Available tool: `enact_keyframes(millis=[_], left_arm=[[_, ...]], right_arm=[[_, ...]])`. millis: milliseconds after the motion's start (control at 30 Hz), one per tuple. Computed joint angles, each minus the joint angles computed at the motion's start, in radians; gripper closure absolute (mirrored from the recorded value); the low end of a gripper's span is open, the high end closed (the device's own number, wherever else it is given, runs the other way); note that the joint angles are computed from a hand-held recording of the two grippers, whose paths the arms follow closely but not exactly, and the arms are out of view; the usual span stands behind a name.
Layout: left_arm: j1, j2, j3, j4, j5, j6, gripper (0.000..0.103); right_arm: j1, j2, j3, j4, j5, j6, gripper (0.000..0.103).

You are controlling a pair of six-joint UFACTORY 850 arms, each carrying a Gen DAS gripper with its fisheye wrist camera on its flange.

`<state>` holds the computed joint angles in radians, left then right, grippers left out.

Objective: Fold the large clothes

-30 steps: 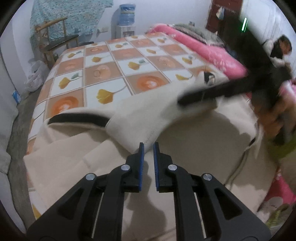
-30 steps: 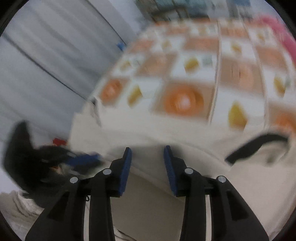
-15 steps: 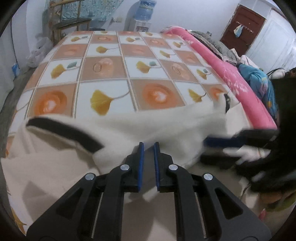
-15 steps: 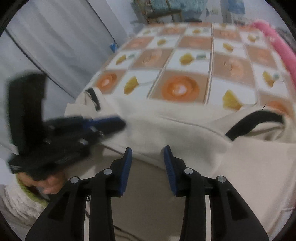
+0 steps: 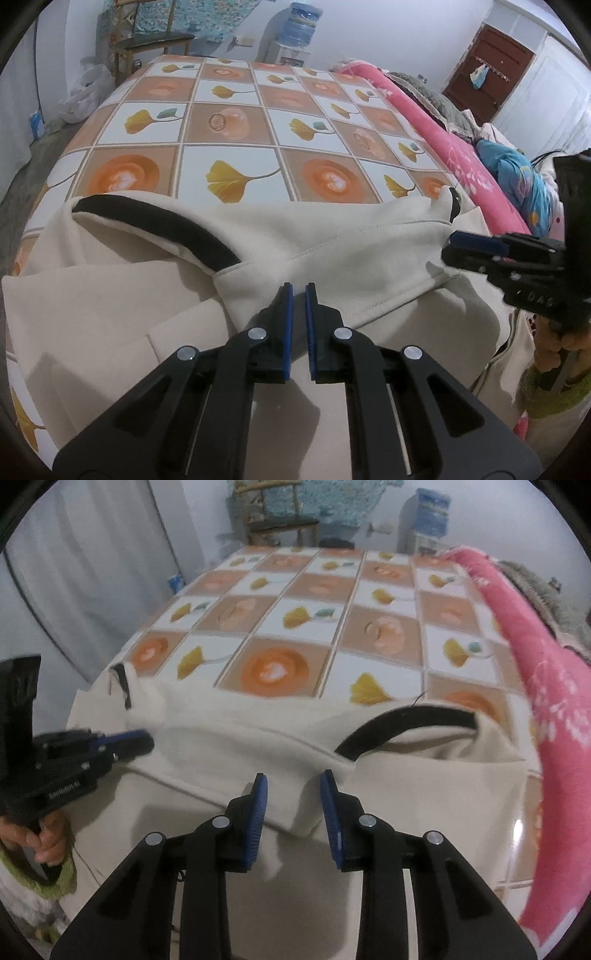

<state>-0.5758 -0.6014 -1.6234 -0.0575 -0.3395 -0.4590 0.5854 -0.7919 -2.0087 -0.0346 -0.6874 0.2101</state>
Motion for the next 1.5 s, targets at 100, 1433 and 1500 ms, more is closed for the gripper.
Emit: enact_keyframes(millis=[100,1433,1500], left_arm=[[-0.002,0.002,0.004,0.02,0.007,-0.023,0.095],[-0.082,0.305,0.292,0.708,0.01,-0.864,0.054],[-0.103,0.386,0.382,0.841,-0.012,-1.005,0.049]], right_arm=[[-0.003,-0.009,-0.012,0.057,0.007,-0.025,0.074],[0.094,0.265,0.358,-0.045,0.191,0.107,0.028],[0.106,0.317,0.44,-0.005,0.221,0.064,0.024]])
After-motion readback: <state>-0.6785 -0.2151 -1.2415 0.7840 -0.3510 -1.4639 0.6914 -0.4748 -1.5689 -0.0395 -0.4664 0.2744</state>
